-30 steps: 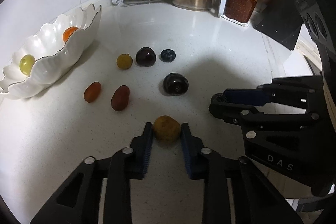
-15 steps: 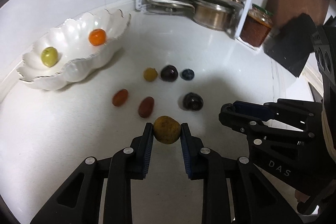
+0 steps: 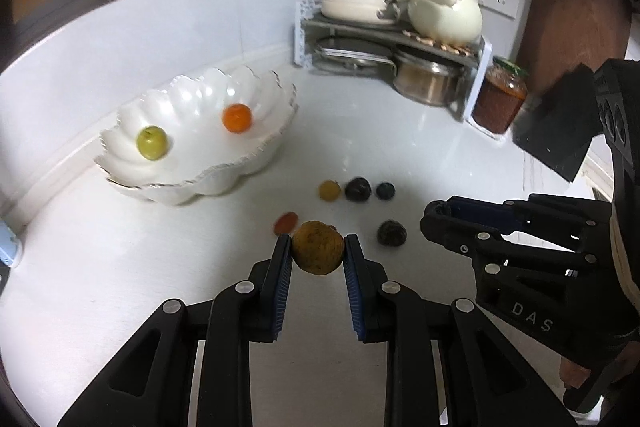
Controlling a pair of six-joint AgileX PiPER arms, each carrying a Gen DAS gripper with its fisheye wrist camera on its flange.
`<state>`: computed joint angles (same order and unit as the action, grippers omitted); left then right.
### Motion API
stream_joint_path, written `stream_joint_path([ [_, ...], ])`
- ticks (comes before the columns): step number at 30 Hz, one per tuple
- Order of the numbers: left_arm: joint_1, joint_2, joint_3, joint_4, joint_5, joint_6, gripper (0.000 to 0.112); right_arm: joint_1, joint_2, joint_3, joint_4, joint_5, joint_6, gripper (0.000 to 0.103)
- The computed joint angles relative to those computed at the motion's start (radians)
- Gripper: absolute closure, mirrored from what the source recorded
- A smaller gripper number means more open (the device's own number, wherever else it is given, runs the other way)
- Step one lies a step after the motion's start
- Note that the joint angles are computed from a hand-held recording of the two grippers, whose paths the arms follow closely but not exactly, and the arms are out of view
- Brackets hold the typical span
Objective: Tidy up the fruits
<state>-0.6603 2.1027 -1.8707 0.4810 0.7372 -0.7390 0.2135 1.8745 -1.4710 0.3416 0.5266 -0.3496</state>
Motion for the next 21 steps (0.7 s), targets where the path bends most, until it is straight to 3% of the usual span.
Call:
stream_joint_path([
  [21, 0.021, -0.19, 0.16, 0.264, 0.035, -0.261, 0.086, 0.1, 0.029, -0.195, 0.03, 0.006, -0.023, 0.079],
])
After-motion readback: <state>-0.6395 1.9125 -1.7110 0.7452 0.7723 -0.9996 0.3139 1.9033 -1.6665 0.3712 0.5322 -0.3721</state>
